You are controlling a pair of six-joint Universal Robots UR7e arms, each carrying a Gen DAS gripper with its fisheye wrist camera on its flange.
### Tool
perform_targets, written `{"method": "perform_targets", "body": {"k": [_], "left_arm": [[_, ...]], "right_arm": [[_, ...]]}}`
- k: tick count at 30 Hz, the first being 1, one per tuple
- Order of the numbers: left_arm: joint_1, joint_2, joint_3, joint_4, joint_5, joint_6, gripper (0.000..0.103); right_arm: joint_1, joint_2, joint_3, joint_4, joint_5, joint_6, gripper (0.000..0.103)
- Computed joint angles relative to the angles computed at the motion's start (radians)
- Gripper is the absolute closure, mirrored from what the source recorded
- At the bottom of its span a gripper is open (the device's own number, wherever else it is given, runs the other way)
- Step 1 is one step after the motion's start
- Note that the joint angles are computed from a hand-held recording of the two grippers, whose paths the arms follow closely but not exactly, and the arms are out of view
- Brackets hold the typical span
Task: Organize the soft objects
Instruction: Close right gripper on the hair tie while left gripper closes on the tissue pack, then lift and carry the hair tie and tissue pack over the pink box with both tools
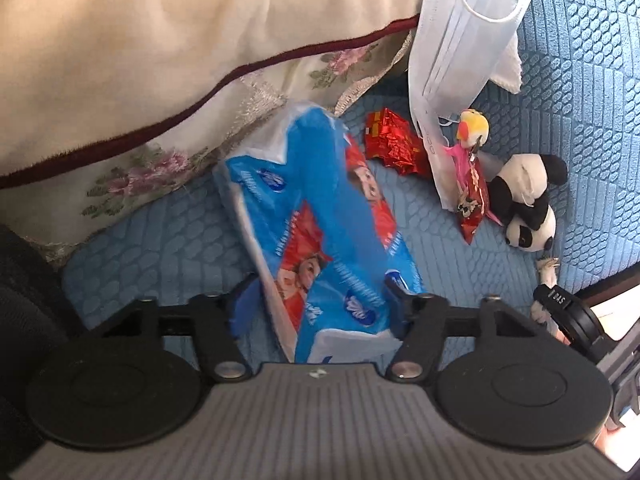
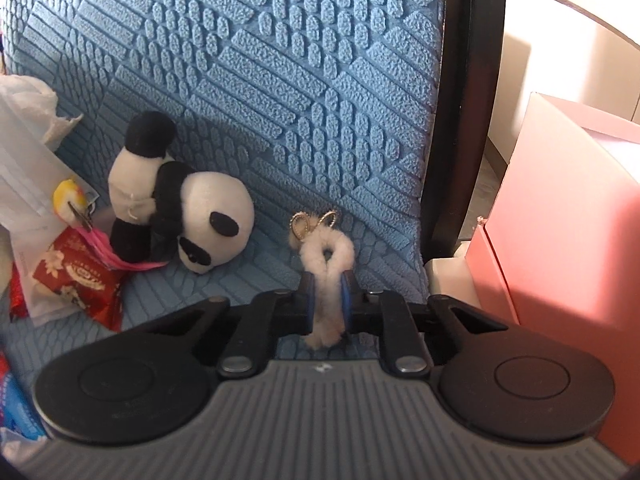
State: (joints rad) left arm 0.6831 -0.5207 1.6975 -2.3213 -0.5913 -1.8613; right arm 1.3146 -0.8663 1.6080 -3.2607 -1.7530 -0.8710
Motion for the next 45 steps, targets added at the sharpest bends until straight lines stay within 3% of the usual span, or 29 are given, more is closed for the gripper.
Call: {"method": "perform_targets", "body": {"k": [1, 3, 5, 14, 22, 45], "left_arm": [[0.001, -0.002, 0.005, -0.014, -0.002, 0.012, 0.048], [0.002, -0.005, 0.019, -0.049, -0.004, 0.035, 0.069], [0.003, -0.008, 0.037, -0.105, -0.011, 0.065, 0.073], [-0.013, -0.003, 0.077, -0.233, -0.003, 0.149, 0.075], [-0.038, -0.007, 0.1, -0.244, -0.017, 0.179, 0.075], [-0.1, -0.006, 0.122, -0.272, -0.045, 0.276, 0.075]], "right_arm": [[0.001, -0.002, 0.0, -0.001, 0.001, -0.004, 0.087], [0.003, -0.007, -0.002, 0.006, 0.003, -0.012, 0.087], [0.004, -0.018, 0.002, 0.018, 0.004, -0.02, 0.088], [0.013, -0.105, 0.097, 0.02, -0.006, -0.055, 0.088], [0.024, -0.173, 0.204, 0.013, -0.006, -0.11, 0.088], [-0.012, -0.437, 0.436, 0.136, 0.012, -0.118, 0.088]]}}
